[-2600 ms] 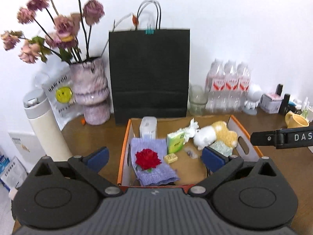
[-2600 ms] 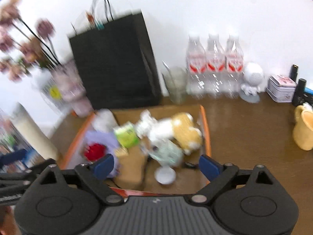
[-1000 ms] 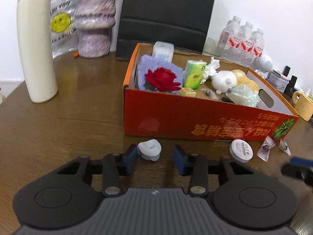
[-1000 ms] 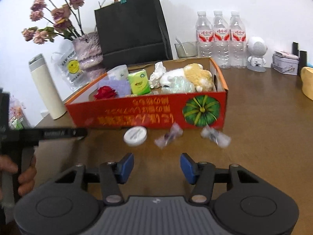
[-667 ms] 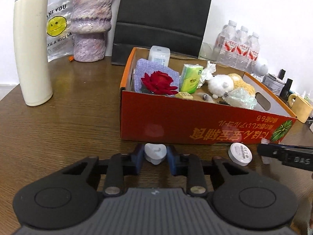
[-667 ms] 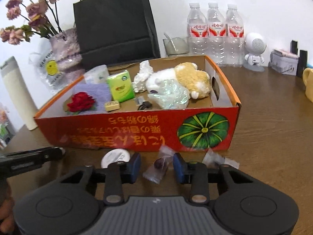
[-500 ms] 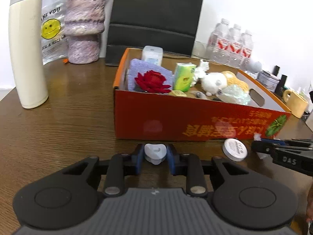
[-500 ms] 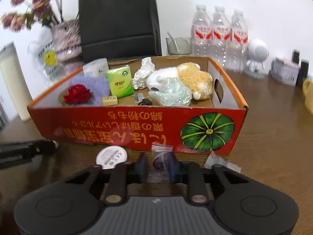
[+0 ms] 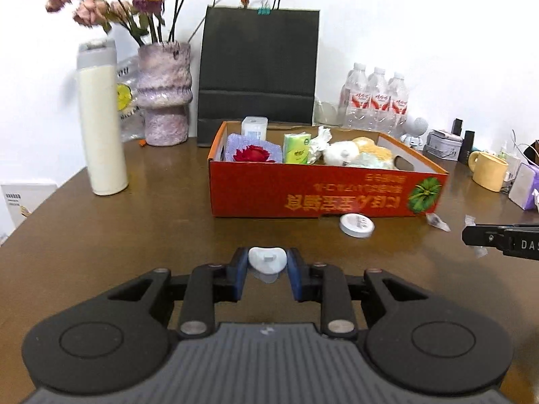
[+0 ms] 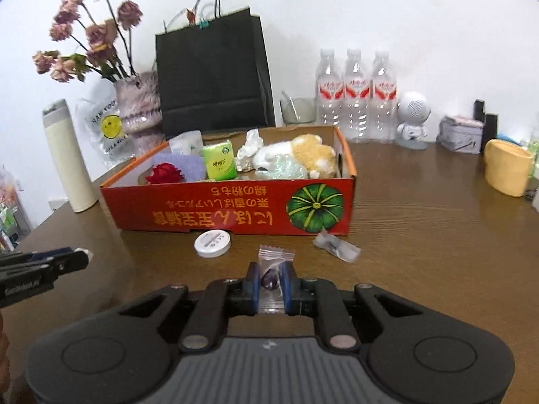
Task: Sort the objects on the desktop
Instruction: 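Carry the heart piece and wrapper into the box and open both tools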
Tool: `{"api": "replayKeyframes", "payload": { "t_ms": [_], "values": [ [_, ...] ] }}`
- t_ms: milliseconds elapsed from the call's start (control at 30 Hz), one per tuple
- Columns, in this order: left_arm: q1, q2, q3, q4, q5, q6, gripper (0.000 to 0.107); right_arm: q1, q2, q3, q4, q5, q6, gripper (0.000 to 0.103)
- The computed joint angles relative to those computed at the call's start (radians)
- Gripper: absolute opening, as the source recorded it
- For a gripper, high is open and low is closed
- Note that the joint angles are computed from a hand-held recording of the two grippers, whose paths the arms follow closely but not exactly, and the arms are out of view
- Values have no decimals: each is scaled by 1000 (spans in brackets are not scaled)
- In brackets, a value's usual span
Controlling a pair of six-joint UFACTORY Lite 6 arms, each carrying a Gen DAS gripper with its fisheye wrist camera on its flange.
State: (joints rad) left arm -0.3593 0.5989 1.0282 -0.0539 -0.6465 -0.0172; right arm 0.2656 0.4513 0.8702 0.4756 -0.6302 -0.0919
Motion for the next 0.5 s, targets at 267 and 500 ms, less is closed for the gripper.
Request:
{"api": "replayKeyframes", "payload": {
  "t_ms": [267, 500],
  "values": [
    [-145, -235, -318, -225, -201, 103, 26, 85, -228, -267, 53, -104, 28, 12],
    [-181, -378, -502, -281, -294, 51, 26, 270, -324, -473, 140, -338, 82, 12]
  ]
}}
